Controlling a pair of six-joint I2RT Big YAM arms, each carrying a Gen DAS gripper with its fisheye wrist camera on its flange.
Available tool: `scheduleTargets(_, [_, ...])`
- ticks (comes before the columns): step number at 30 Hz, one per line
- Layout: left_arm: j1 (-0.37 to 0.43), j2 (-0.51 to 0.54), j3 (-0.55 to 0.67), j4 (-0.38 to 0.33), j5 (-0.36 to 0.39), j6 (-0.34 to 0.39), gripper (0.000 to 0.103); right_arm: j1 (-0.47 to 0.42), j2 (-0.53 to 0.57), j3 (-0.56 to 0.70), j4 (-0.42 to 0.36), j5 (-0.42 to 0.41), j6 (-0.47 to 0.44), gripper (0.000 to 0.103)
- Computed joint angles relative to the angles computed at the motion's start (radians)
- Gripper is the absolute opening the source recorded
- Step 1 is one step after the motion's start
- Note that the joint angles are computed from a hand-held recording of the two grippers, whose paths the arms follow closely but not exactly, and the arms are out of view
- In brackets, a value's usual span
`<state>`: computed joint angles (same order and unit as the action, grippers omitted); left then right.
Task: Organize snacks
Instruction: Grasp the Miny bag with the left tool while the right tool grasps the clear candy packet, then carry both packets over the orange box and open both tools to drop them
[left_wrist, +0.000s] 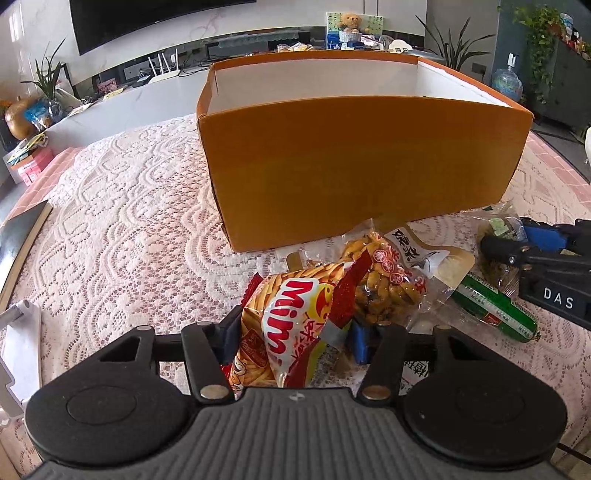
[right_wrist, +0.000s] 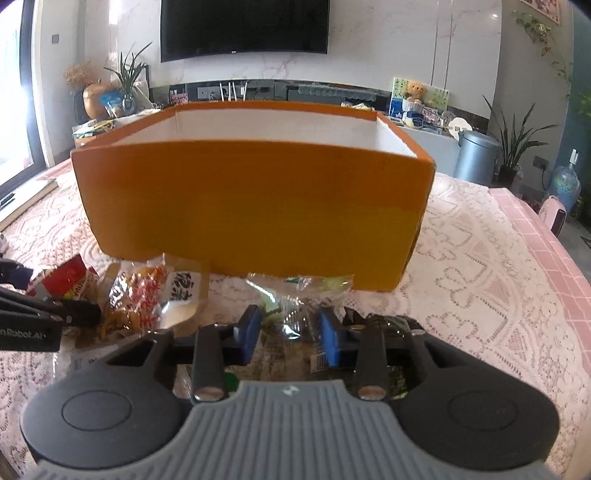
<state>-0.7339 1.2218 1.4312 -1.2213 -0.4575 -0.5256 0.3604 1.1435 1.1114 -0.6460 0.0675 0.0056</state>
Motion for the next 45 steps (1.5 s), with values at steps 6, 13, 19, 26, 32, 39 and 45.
scheduleTargets(6, [0.001,0.002,0.003,0.002,0.003,-0.011,0.06,-0.006,0.005,0.0,-0.012,-0.007,0.006,0.03])
scheduleTargets(13, [-0.004,-0.013,0.001,0.001,-0.008,-0.041,0.055,-0.002,-0.004,-0.002,-0.013,-0.005,0.018,0.027])
scheduleTargets(19, [-0.027,-0.03,0.015,-0.004,-0.045,-0.049,0.054,-0.005,-0.037,-0.009,0.012,-0.026,0.049,0.026])
scheduleTargets(26, [-0.065,-0.044,0.058,-0.032,-0.089,-0.062,0.054,0.003,-0.098,-0.011,0.012,-0.031,0.07,0.026])
scheduleTargets(32, [-0.101,-0.055,0.098,-0.009,-0.113,-0.024,0.053,-0.01,-0.147,0.016,-0.039,-0.062,0.092,0.026])
scheduleTargets(39, [-0.114,-0.029,0.187,0.015,-0.134,0.074,0.053,-0.022,-0.173,0.079,-0.077,-0.082,0.098,0.026])
scheduleTargets(45, [-0.098,0.01,0.273,0.056,-0.114,0.17,0.053,-0.035,-0.155,0.161,-0.091,-0.104,0.061,0.026])
